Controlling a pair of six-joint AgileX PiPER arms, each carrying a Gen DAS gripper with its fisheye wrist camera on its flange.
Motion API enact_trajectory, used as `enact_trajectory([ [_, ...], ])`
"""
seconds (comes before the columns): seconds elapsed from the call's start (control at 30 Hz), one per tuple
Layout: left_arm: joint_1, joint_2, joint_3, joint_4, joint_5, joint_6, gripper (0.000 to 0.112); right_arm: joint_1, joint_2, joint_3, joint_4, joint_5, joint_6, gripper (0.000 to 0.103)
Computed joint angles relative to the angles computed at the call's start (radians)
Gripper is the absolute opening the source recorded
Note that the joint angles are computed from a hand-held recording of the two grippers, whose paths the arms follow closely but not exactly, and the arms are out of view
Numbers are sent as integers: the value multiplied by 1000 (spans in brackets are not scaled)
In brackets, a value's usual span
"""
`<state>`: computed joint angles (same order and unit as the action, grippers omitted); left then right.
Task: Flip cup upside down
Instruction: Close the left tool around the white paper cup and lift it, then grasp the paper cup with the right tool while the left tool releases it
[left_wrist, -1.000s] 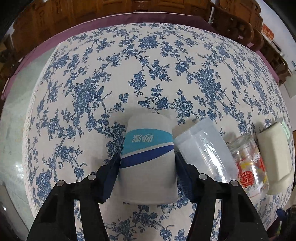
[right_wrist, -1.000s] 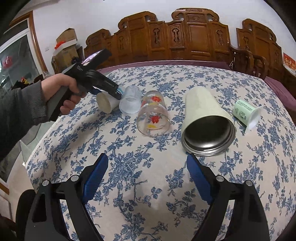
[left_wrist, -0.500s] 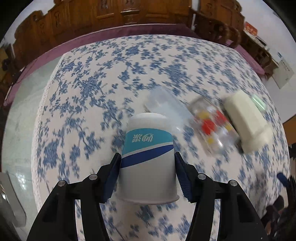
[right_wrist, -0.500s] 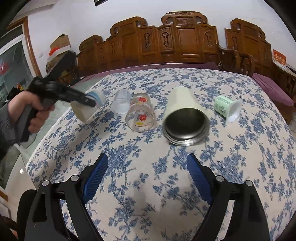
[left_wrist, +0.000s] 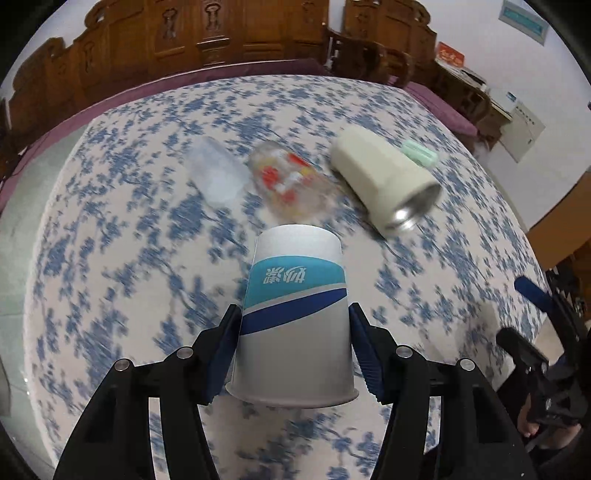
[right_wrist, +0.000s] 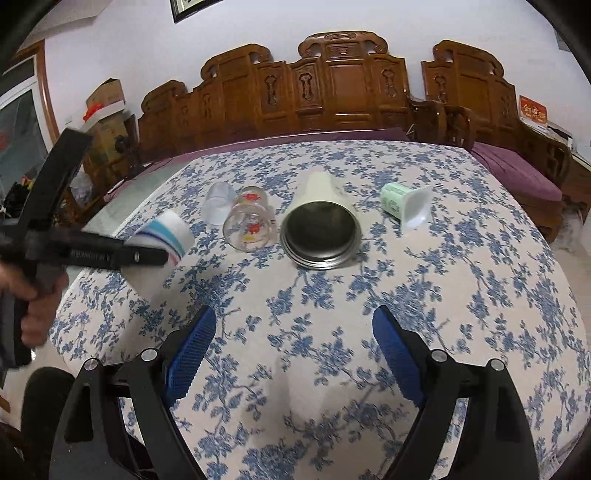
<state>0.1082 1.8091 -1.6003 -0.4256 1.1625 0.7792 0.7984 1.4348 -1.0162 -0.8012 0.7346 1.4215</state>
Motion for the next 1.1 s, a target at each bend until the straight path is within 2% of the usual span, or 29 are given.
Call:
enact_trajectory([
  [0.17,-24,-91,213,-41,-94,40,56,23,-43,54,-25,28,46,88],
  [0.33,-58,-134,342,-57,-166,54,56,34,-59,80,-26,44,69,88],
  [0.43,-72,-136,377,-61,-202,53,57,30,-59,83,-19,48,64,88],
  [0.67,-76,-130,378,-73,-217,55,59,17,-47,66,-1,58,32,88],
  [0.73,-58,-139,375,-89,-211,66,68,16,-41,53,4,66,19,88],
  [0.83,-16,-169,378,-124,-211,103,75,19,-23,17,17,83,-13,88],
  [1.0,88,-218,374,-204,-216,164,79,20,16,-62,54,99,-83,88],
  [1.07,124,-230,374,-230,-229,191,93,19,38,-100,71,105,-118,88],
  [1.1,154,-255,398,-267,-267,236,96,17,51,-125,85,107,-143,88],
])
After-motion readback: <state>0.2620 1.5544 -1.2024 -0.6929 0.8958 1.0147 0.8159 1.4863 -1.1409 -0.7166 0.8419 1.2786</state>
